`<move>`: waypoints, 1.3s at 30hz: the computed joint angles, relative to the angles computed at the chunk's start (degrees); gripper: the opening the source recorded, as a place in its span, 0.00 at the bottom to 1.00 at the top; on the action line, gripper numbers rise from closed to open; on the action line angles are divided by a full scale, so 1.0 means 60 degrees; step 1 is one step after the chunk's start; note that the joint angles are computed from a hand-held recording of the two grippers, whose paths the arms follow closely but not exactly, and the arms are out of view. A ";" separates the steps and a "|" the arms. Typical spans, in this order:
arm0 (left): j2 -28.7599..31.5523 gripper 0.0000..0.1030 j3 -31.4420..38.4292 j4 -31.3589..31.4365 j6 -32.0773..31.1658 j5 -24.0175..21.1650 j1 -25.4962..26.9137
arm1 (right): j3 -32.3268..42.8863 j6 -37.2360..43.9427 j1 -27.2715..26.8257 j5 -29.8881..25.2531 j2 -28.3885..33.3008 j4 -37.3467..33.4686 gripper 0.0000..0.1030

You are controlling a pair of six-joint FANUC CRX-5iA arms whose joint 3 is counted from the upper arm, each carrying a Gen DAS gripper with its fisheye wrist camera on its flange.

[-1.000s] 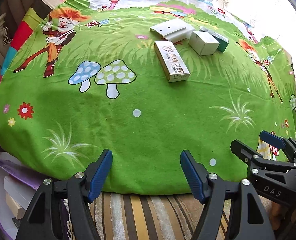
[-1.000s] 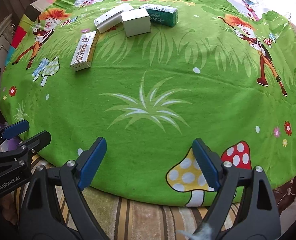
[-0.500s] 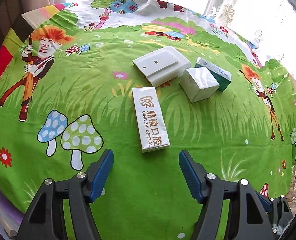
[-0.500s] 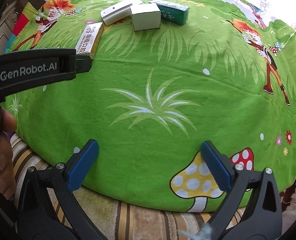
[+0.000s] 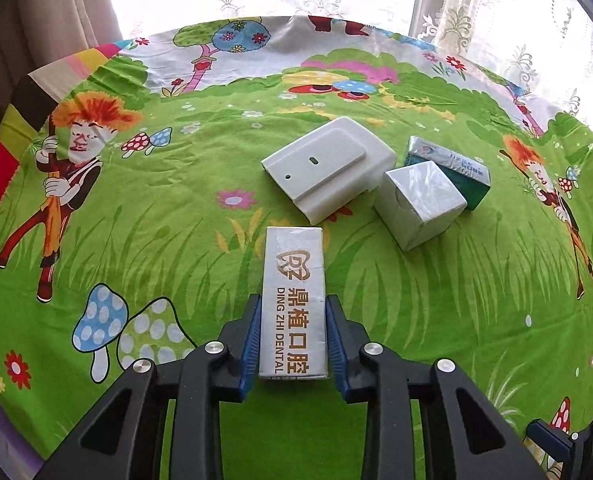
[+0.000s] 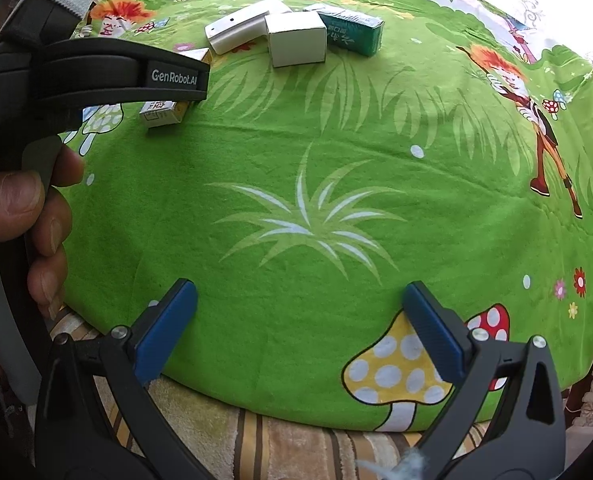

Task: Organize rigid objects
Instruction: 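Grasp the DING ZHI DENTAL box with the left tool while the right grasps the white wrapped box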

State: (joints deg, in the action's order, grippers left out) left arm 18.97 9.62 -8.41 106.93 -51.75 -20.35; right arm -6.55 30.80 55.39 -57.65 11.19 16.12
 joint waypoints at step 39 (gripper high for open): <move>-0.3415 0.31 -0.4585 0.2700 -0.0564 0.2595 0.1232 | 0.2276 0.0692 -0.1557 0.1629 0.2277 0.2032 0.75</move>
